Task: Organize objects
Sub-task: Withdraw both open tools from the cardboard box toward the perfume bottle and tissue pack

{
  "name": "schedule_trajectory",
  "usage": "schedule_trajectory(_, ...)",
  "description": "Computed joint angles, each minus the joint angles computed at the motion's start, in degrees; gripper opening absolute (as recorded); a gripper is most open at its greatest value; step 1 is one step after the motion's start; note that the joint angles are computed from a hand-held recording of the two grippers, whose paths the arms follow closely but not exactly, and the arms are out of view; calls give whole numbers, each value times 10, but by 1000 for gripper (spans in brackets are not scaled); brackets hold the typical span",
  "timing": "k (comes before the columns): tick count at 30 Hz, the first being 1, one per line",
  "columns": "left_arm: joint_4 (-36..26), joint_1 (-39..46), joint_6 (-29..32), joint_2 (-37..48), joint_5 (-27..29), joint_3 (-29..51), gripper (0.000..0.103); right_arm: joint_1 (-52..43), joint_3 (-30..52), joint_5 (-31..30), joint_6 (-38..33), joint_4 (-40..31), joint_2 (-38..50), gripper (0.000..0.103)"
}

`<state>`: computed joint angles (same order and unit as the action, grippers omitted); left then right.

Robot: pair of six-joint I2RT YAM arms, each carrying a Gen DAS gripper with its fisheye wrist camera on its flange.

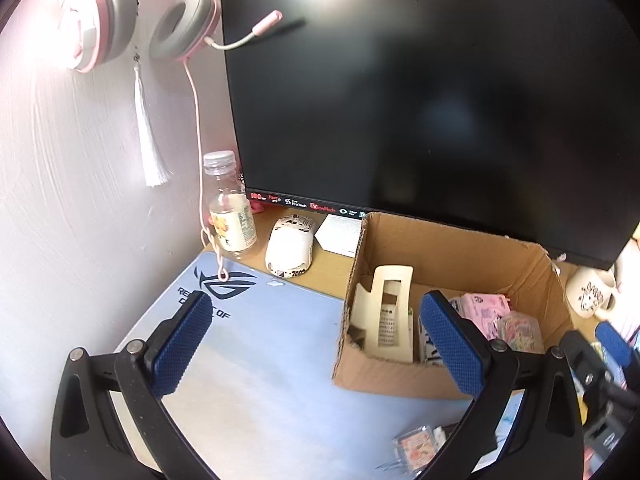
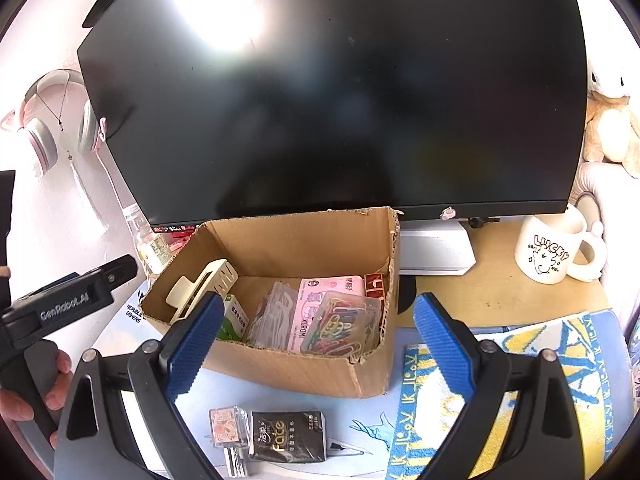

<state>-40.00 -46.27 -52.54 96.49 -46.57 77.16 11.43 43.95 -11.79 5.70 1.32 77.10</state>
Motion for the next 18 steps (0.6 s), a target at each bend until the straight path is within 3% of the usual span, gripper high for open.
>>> schedule_trajectory(18, -27, -81, -49, -32, -8, -41, 103, -5, -37, -33, -18, -60, -70, 103)
